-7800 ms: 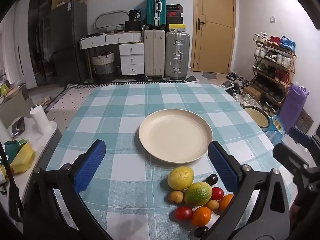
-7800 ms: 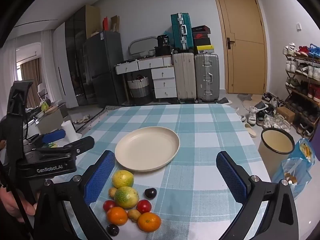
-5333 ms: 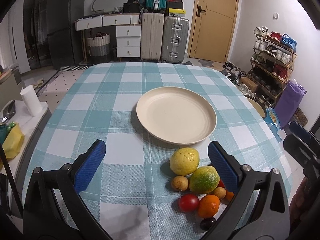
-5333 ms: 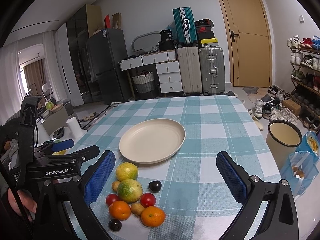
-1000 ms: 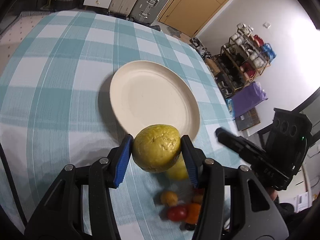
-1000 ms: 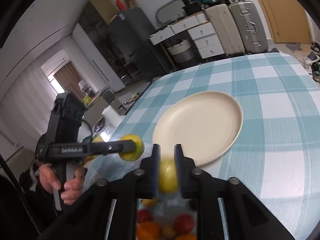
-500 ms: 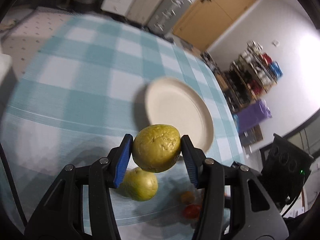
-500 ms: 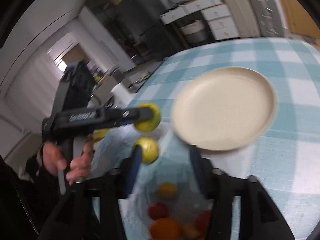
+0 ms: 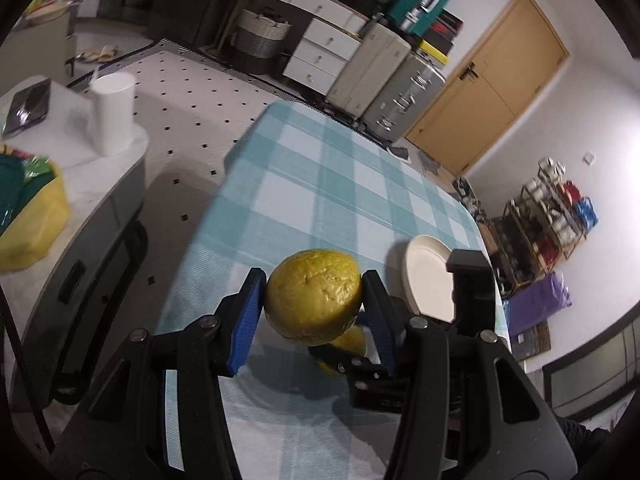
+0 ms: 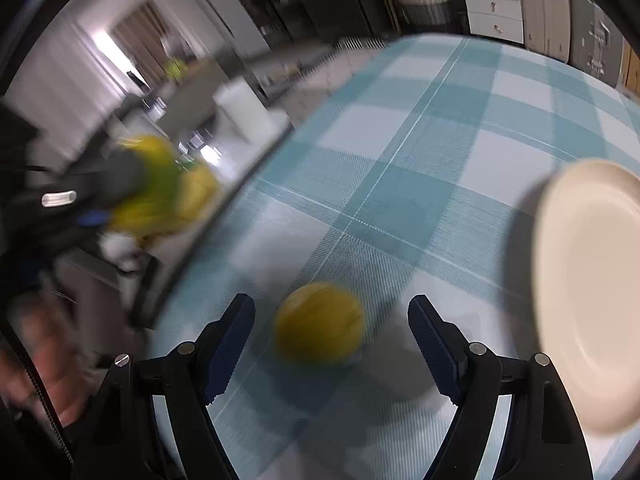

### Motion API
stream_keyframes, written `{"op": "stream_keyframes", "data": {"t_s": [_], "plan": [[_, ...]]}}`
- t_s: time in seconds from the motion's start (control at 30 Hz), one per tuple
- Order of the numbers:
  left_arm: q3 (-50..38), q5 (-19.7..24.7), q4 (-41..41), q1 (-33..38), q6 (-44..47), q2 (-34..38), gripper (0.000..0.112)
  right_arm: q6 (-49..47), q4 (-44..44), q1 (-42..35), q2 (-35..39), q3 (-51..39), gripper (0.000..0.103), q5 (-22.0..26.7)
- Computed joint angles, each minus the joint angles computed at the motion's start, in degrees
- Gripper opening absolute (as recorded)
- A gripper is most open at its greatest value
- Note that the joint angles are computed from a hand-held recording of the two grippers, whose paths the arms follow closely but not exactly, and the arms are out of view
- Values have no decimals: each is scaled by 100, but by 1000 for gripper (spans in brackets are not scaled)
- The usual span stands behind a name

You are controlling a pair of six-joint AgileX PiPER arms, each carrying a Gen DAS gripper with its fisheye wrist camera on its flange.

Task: Organize fruits
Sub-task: 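Carry the lemon and the green citrus in both grippers over the cream plate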

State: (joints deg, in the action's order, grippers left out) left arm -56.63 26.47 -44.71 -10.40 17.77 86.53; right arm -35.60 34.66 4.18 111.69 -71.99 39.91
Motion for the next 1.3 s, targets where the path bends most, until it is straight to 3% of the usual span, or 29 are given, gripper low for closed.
{"op": "stream_keyframes", "data": {"t_s": [0.1,0.17,0.3,0.43,0.7,0.87,1.1,1.3], "plan": [[252,139,-486,317,550,-107,47,513,-639,432,84,-39,75,-517],[377,207,-640,447,782,-175,47,499,-743,550,64,-1,52,-613],[524,245,-1014,576,1171,-171,47,419,-925,650,-34,258,52,-1010],[577,245,-1123,520,1253,-161,47,-42,-339,502,-90,423,51,-1045],[299,100,-631,4,579,65,47,-999,858,12,-498,740,52,-609],[-207,82,-15,-604,-155,447,47,-1602,1527,-712,-967,961,52,-132],[-1553,246,840,-1613,-1167,1470,47,-2112,1876,-2286,-1570,1054,51,675],[-3439,809,1596,-2200,-1992,2645,47,-2497,1994,-3460,-1567,767,51,1188]]}}
